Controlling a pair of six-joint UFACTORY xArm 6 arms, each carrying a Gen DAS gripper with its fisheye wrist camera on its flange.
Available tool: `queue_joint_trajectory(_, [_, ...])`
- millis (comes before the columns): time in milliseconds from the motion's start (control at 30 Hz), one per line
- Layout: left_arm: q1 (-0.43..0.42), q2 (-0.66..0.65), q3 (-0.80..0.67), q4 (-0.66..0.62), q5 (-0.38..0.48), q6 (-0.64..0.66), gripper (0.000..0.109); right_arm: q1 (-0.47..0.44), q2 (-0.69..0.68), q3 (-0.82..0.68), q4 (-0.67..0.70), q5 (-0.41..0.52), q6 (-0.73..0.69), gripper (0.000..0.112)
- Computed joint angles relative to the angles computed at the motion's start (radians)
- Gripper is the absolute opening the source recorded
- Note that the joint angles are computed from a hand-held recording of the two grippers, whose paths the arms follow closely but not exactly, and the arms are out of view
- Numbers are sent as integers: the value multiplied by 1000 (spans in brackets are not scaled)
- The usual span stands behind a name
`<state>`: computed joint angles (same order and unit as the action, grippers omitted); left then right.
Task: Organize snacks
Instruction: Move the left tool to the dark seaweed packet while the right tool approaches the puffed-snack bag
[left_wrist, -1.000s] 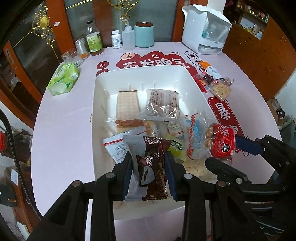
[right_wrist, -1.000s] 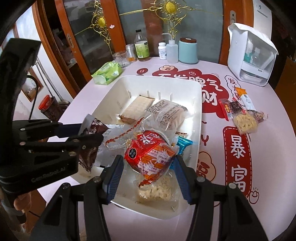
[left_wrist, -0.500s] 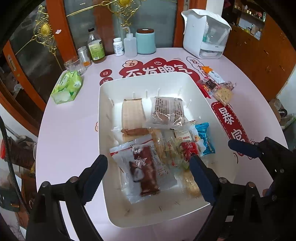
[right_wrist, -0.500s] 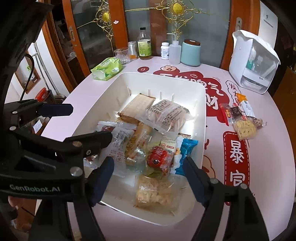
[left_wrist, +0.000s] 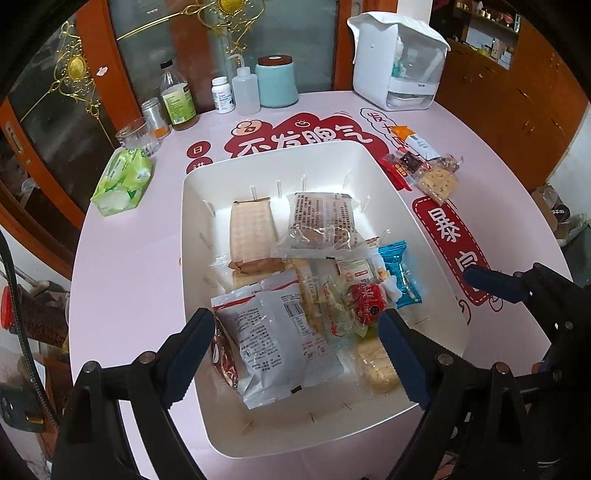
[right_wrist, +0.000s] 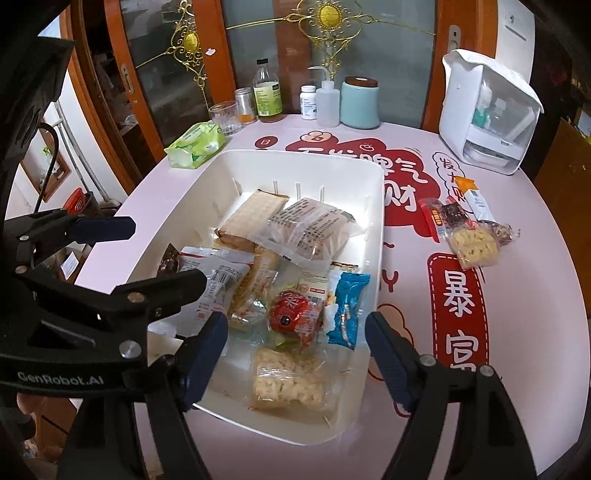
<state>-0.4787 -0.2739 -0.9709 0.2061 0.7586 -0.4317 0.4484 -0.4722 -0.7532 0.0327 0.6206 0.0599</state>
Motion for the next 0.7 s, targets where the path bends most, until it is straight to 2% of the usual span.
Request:
queue_joint_trajectory(467, [-42, 30, -41, 24, 11, -25, 89, -58, -35, 24, 29, 3, -30, 78])
queue_joint_trajectory(700, [-69, 89, -105, 38, 25, -25, 89, -129, -31, 20, 70, 9, -70, 77])
